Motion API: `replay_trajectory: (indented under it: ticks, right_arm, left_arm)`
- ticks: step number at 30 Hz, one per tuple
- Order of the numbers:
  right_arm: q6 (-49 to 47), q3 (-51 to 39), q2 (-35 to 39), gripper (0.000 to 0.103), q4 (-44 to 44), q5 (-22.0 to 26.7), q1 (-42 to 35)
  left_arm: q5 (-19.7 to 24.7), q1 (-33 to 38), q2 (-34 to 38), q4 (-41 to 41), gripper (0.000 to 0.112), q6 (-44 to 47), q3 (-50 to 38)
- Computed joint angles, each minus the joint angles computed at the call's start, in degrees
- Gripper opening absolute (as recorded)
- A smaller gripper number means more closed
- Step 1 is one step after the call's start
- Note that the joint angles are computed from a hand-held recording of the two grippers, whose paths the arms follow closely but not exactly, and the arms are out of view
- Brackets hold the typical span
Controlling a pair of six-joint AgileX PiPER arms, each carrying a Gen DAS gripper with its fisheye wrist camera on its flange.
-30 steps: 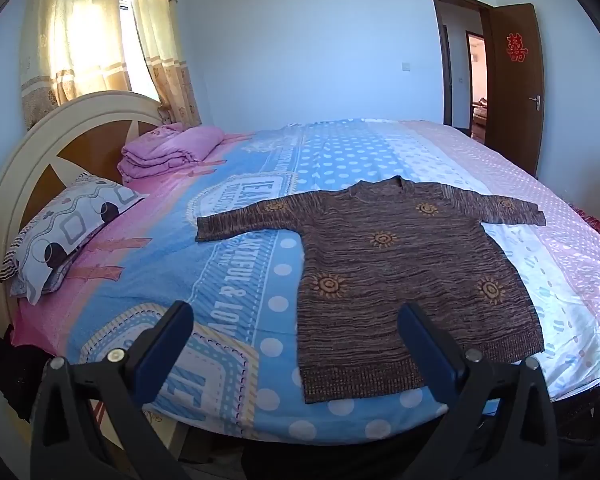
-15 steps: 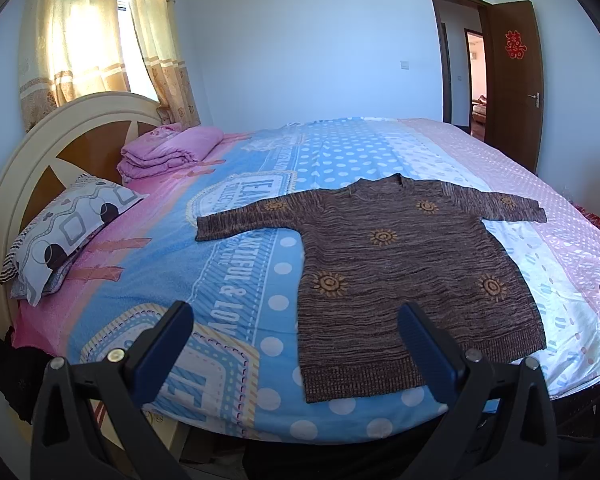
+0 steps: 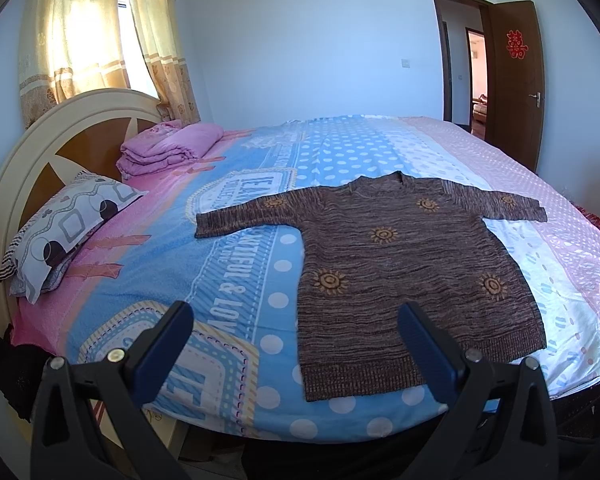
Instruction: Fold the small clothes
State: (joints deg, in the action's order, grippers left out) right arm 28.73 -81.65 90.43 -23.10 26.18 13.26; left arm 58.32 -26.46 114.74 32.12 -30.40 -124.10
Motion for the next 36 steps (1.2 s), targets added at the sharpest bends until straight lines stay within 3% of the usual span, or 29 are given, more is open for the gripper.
replay_trajectory:
  ticks: [36]
  right_arm:
    - [-0.1, 0.2, -0.2, 0.102, 0.2, 0.0, 0.4]
  left_arm:
    - [-1.1, 0.2, -0.7, 0.1, 0.103, -0.9, 2.1]
